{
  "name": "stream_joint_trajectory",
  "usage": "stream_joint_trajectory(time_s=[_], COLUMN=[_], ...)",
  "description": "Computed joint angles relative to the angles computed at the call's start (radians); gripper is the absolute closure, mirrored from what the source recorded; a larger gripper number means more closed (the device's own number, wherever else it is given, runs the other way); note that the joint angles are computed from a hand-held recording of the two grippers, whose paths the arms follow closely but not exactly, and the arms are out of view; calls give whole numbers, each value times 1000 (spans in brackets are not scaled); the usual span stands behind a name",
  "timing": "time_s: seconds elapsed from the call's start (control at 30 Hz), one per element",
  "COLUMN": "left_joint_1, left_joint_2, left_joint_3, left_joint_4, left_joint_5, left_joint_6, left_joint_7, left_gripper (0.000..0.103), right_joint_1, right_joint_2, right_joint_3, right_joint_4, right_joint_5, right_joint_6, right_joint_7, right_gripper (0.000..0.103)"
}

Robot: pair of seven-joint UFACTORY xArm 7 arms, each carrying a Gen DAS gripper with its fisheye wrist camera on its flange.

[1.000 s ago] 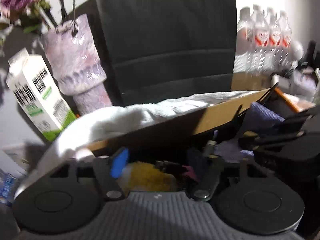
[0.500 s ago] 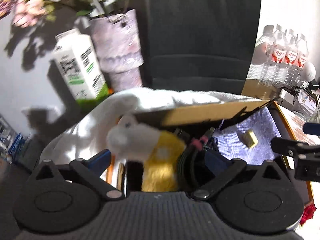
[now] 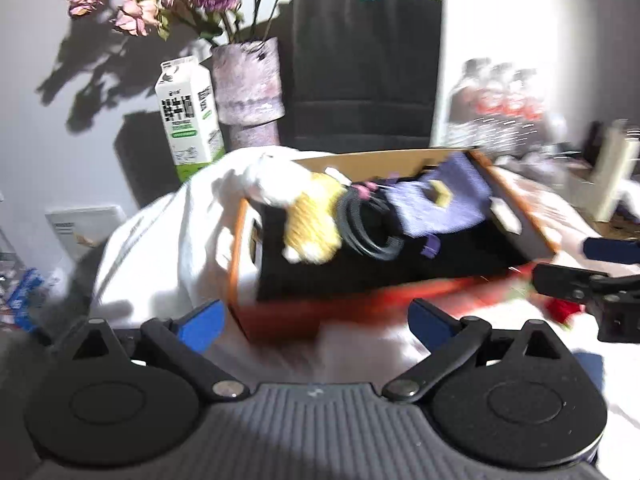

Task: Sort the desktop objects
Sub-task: 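Grasp the beige cube with the right tool while left tool grasps the clear plastic bag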

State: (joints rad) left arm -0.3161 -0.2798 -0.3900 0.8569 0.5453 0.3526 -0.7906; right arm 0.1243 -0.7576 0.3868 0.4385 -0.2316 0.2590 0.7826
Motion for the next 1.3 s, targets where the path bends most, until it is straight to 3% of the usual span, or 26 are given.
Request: stream_joint_trajectory(time_s=[0.07,0.17,0.27,0.37,0.43,0.53,0.6,0.77,0.87,0.97,1.1,1.23,1.3], left_joint_1=[-47,-10,-19,22,3,-18,15,102,150,268,454,604,667], left_joint_2=[-153,-408,-649,-889,-990,-998,-969,-917,-865,-835,-738,-599,-542], left_joint_3=[44,-38,-114,-303,-418,-468,-494,-551,-557,-609,-682,-753,-795], left_joint_4=[-176,-394,-583,-688,-714,-745,-739,-719,-699,-666,-602,-512,-474], left_joint_5=[-52,-73,-132,-199,-226,-197,-183,-194,-186,-187,-212,-218,-226], left_joint_6=[-135,-223,-310,-295,-232,-285,-336,-412,-436,-522,-682,-752,-770], left_joint_7=[37,-60,-151,-283,-381,-427,-445,-502,-479,-452,-381,-291,-255], left_gripper=[2,0,0,0,0,0,0,0,0,0,0,0,4], right_joint_1=[52,181,307,396,469,553,573,561,552,524,453,364,311], right_joint_2=[-144,-402,-642,-711,-717,-700,-674,-561,-524,-486,-403,-348,-322], right_joint_3=[30,87,254,447,519,591,631,644,617,580,503,449,434], right_joint_4=[-94,-224,-283,-234,-227,-230,-220,-200,-219,-241,-260,-279,-278], right_joint_5=[18,55,65,45,52,55,36,-20,-62,-125,-207,-283,-312], right_joint_6=[15,96,289,516,569,595,615,605,546,459,338,211,162], right_joint_7=[47,139,310,444,516,604,638,668,698,709,706,735,732], right_gripper=[14,6,1,0,0,0,0,0,0,2,13,15,26])
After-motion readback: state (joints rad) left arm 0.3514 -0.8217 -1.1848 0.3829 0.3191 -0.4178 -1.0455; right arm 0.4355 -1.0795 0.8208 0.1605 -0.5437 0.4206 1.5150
